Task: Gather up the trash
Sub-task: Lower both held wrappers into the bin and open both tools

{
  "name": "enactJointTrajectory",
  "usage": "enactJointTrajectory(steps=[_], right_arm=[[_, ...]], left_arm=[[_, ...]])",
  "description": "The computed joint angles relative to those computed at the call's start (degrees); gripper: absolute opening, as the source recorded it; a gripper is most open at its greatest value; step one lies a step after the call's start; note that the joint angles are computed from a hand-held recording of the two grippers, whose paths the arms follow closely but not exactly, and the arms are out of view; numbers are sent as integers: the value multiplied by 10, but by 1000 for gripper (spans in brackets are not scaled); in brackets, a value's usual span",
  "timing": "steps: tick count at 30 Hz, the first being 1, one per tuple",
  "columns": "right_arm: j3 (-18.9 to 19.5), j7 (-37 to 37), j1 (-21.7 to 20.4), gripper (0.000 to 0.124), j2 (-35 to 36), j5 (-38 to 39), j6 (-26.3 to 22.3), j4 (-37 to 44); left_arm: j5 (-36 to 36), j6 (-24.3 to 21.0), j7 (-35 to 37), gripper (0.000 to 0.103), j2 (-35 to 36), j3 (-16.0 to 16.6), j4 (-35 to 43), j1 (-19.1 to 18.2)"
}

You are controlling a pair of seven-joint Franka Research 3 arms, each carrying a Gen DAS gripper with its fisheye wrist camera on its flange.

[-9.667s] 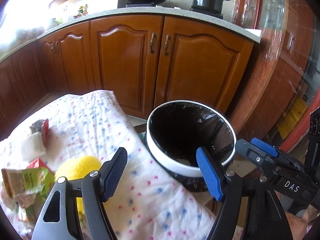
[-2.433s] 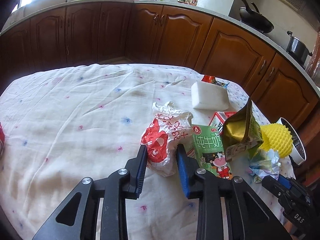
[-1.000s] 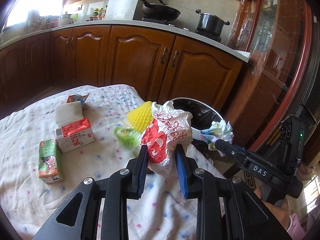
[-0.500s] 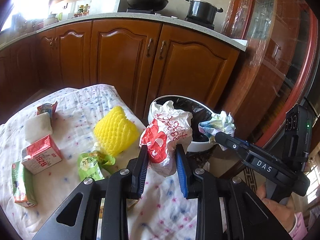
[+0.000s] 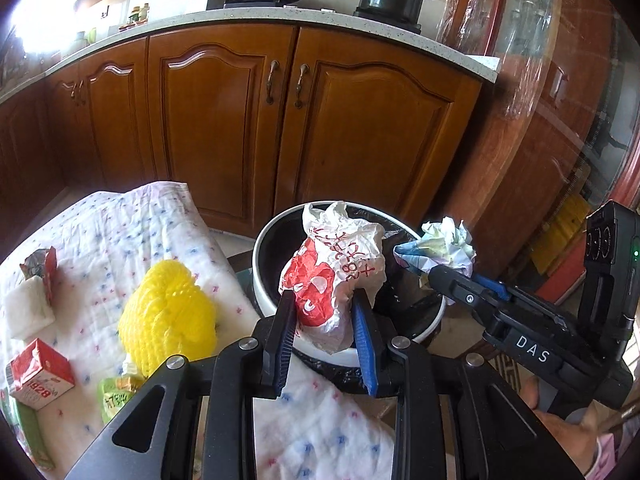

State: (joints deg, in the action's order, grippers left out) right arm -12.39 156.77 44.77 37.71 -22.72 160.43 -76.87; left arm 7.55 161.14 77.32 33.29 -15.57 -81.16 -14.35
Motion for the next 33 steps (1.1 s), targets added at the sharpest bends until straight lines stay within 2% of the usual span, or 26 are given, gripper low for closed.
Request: enactJointTrajectory(steps=[9,14,17,18,19,20,21,23,28,33], right_arm=[[36,-66,-41,34,23,51,-23,34],[47,-107,-54,36,37,76,-45,62],[55,-131,-63,38,48,91,-64,84],[61,-141,-67,42,51,99,-69,91],[64,-149,-71,44,54,106,-74,95],[65,-151,-71,49,54,110,-75,96],[64,-151,-71,60,53,113,-74,93],[64,-151,-70,71,48,119,-65,83],[49,-125,-56,74,23,119,-25,38],[18,-72,-19,83,-3,98,22,-12]], left_arm=[[21,-107,3,27,108,26,182,-46],[20,-170,7,31,170,36,289,-64],[11,-208,11,43,205,38,354,-71],[11,-211,9,45,205,40,355,-72],[10,-215,8,51,214,43,372,-76],[8,-213,7,55,212,44,368,-75],[7,-200,4,58,198,45,344,-73],[9,-174,-3,58,171,46,295,-68],[6,-75,-20,64,68,32,112,-34],[20,26,-60,68,-32,34,-61,-13]])
